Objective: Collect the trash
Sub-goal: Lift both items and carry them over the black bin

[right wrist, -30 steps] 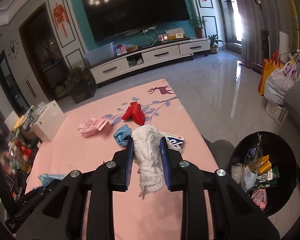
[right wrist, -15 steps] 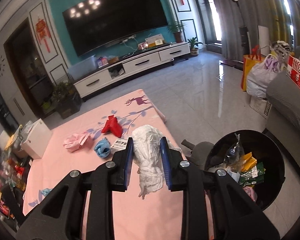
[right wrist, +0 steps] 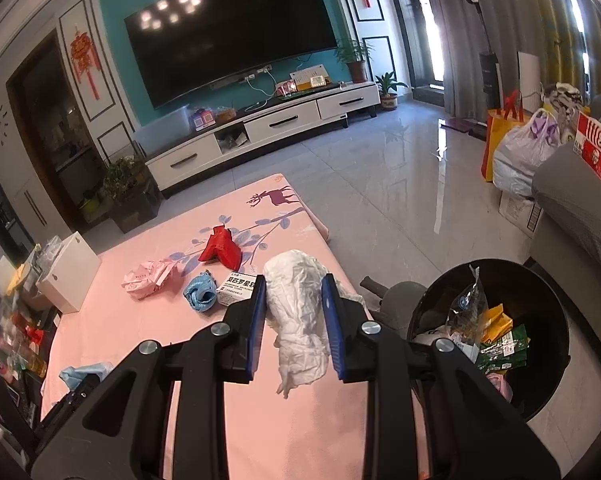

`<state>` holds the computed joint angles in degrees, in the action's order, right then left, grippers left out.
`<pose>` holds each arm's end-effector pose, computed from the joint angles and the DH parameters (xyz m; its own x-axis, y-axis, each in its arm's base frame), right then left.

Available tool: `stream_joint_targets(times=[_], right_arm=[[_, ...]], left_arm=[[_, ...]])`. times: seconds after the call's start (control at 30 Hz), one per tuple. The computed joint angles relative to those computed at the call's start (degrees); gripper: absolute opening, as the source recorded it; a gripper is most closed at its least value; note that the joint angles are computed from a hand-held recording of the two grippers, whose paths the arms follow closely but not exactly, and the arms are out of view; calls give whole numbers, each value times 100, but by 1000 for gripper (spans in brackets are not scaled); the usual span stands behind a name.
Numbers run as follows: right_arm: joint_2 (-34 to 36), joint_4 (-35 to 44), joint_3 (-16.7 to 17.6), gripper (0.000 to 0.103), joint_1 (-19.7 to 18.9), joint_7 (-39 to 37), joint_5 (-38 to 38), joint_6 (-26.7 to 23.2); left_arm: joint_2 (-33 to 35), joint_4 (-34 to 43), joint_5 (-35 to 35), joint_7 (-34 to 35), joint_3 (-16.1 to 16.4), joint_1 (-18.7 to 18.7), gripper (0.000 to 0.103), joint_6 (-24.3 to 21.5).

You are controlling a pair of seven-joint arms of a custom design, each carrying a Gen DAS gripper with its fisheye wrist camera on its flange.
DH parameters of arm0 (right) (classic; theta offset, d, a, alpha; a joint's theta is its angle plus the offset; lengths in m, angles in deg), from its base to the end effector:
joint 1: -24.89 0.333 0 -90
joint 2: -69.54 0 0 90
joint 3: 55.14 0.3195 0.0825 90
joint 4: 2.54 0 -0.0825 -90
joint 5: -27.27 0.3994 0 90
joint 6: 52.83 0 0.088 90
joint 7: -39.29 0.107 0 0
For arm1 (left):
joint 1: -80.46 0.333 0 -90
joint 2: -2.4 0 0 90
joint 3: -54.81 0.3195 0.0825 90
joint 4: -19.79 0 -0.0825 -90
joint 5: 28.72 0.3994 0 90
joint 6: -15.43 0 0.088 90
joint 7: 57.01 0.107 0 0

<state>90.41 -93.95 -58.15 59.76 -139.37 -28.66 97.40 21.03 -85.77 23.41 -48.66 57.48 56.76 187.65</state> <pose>0.6010 0.4025 0.4873 -0.1743 -0.9479 -0.2666 -0.5516 0.3183 -0.7710 0.6125 -0.3002 0.4232 0.0451 -0.9480 0.3149 -0.6450 -0.2684 -0.7155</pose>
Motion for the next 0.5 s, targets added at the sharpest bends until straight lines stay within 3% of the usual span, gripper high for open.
stream_joint_targets(times=[0.13,0.23,0.5], right_arm=[[-167,-221,-68,28,-2,291,-280,335],[-326,-380,-79,28,-21,544,-488,282],[-1287,-1431,78,28,-365,2015,-1496,-90]], left_arm=[[-85,-98,73,-162,133,-73,20,263],[-157,-37,778,-754,401,-346,20,276],[-132,304,480,59,-305,-82,20,272]])
